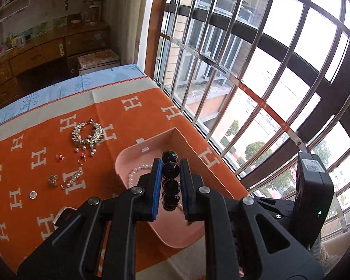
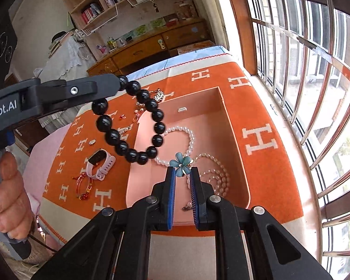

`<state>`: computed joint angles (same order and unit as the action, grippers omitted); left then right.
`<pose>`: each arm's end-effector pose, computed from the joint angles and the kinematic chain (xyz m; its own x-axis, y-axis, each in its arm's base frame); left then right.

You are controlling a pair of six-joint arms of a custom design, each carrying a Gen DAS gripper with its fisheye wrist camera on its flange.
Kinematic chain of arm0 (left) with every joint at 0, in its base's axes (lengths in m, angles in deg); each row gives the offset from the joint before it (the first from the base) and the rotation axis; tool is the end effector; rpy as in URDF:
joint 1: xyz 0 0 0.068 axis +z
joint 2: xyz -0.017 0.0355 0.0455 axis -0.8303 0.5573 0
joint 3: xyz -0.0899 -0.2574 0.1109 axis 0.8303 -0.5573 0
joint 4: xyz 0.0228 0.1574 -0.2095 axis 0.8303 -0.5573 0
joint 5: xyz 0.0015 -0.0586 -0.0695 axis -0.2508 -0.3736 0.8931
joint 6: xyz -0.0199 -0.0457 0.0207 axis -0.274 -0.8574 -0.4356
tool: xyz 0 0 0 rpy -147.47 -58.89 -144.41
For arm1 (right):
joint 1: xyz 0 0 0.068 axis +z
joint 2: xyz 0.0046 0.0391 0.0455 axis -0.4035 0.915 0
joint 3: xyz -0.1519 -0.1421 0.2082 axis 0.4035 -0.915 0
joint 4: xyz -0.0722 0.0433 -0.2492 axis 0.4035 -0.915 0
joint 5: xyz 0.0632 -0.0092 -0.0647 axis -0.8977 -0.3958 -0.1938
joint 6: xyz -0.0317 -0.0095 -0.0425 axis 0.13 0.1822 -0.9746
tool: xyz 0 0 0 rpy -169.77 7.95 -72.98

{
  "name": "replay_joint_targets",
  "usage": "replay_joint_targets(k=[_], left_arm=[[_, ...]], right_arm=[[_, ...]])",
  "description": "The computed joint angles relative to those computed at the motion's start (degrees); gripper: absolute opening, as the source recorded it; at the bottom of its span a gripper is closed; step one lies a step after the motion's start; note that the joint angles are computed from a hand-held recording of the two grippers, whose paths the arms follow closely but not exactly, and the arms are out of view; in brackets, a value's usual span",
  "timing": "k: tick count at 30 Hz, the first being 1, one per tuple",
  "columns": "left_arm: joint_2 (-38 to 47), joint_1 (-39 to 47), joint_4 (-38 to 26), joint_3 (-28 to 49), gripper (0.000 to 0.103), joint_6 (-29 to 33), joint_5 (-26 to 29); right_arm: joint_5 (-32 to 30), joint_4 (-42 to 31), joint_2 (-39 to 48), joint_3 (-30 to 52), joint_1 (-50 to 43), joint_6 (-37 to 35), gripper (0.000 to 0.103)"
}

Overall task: Organize jewelry
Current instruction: 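Carry the black bracelet and flower brooch into the pink tray and release both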

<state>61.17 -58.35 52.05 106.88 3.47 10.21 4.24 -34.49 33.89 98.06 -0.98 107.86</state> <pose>0.2995 -0.0266 0.2668 -0.7312 0.2523 -0.6338 0.4662 0.8631 -0.1943 0.2280 0.0975 0.1607 -0.8072 0.1354 -0.5745 -0.0647 0.9471 0.3142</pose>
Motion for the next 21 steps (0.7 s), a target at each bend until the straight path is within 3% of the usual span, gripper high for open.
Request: replay_joint_targets(k=[6,9,11,14,21], left_arm=[[3.4,-2.7,3.0,-2.2,0.013,0.6,-3.3],[4.6,-2.3,2.6,-2.7,0.015,2.1,-2.7],[4.9,-1.9,2.5,-3.1,0.027,2.8,-2.7],[4.1,-0.5,3.8,-4.5,0.044,2.6,-3.3],[1.8,1.8,4.5,-6.5,0.046,4.1,-4.9]], right_arm=[[-1.3,2.6,6.2,1.3,-2.1,0.3,0.013],[-2.0,4.4,8.0,1.0,-3.1,0.6,0.025],[-1.7,5.7,7.9,0.5,-3.3,0.6,0.037],[-0.5,5.8,7.7,0.5,-2.9,0.4,0.037],[0.7,4.6,8.0,1.5,-1.1,0.7,0.037]])
